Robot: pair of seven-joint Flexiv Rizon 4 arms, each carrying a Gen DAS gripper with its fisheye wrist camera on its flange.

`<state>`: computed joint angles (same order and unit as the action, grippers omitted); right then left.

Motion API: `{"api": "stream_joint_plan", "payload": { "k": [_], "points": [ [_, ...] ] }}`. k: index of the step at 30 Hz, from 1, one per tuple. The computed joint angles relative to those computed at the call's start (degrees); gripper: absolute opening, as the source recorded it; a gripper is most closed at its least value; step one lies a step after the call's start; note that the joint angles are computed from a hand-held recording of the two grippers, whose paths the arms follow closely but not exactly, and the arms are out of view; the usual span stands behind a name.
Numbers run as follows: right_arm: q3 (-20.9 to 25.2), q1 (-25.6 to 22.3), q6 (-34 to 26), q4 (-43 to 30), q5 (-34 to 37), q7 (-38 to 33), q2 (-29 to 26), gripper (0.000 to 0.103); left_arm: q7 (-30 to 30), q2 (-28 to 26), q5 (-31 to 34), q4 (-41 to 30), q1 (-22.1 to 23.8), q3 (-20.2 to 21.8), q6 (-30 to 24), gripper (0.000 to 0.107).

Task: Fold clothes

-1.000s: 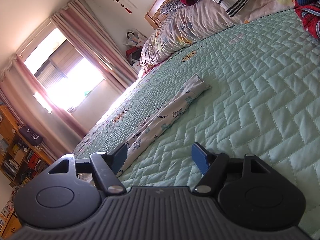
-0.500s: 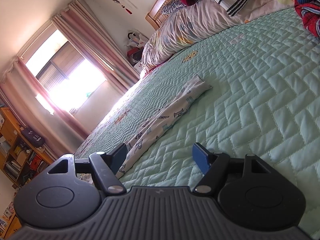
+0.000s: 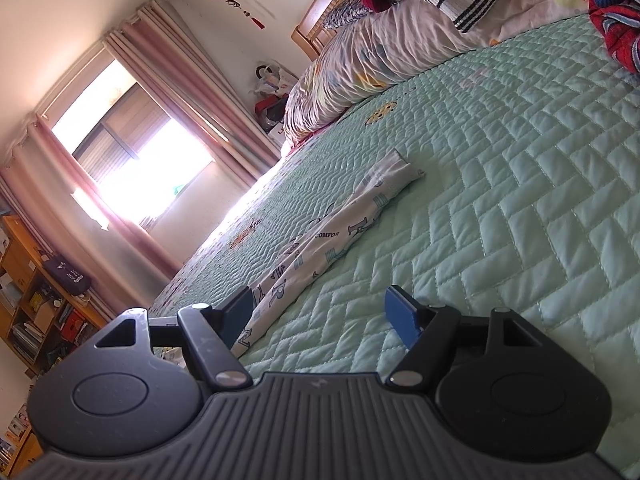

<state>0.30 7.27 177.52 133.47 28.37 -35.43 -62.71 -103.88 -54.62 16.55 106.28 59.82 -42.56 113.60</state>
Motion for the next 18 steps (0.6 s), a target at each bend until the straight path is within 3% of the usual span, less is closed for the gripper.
{"api": "stream_joint_plan", "payload": {
  "k": [2,4,5,6,8,11,13,15,18],
  "points": [
    [0.03,0.10,-0.11,-0.04,0.16,-0.13,0.01,0.074,-1.47,-3.19,4.90,-5.40,0.79,-2.25,-8.63,0.044],
    [0.05,0.11,-0.11,-0.05,0.19,-0.15,0.01,0.074,4.77,-0.98,-3.76,-6.01,-3.90,2.97,-13.53,0.043],
    [0.07,0.09,-0.05,-0.06,0.16,-0.13,-0.01,0.074,5.30,0.08,-6.22,-5.13,-5.60,5.89,-13.40,0.021],
    [0.08,0.05,-0.01,-0.08,0.13,-0.10,-0.02,0.074,4.09,-0.07,-5.96,-4.02,-5.70,6.95,-10.56,0.014],
    [0.05,-0.02,0.02,-0.14,0.02,-0.08,-0.07,0.074,2.65,1.79,-8.25,-0.03,-6.44,9.78,-4.68,0.013],
    [-0.03,-0.10,0.05,-0.17,-0.19,-0.16,-0.13,0.075,1.49,4.38,-7.91,3.21,-7.64,13.45,1.88,0.024],
    [-0.01,-0.08,0.12,-0.13,-0.22,-0.23,-0.13,0.076,-0.09,3.60,-3.83,3.18,-4.76,10.61,4.34,0.029],
    [0.01,0.03,0.04,-0.11,-0.09,-0.35,-0.06,0.076,-1.26,0.78,2.60,1.93,-0.56,4.71,4.87,0.039],
    [0.07,0.03,0.14,-0.09,-0.06,-0.35,-0.07,0.076,0.81,-6.41,11.10,-2.15,3.87,-5.97,-2.76,0.052]
  ]
}}
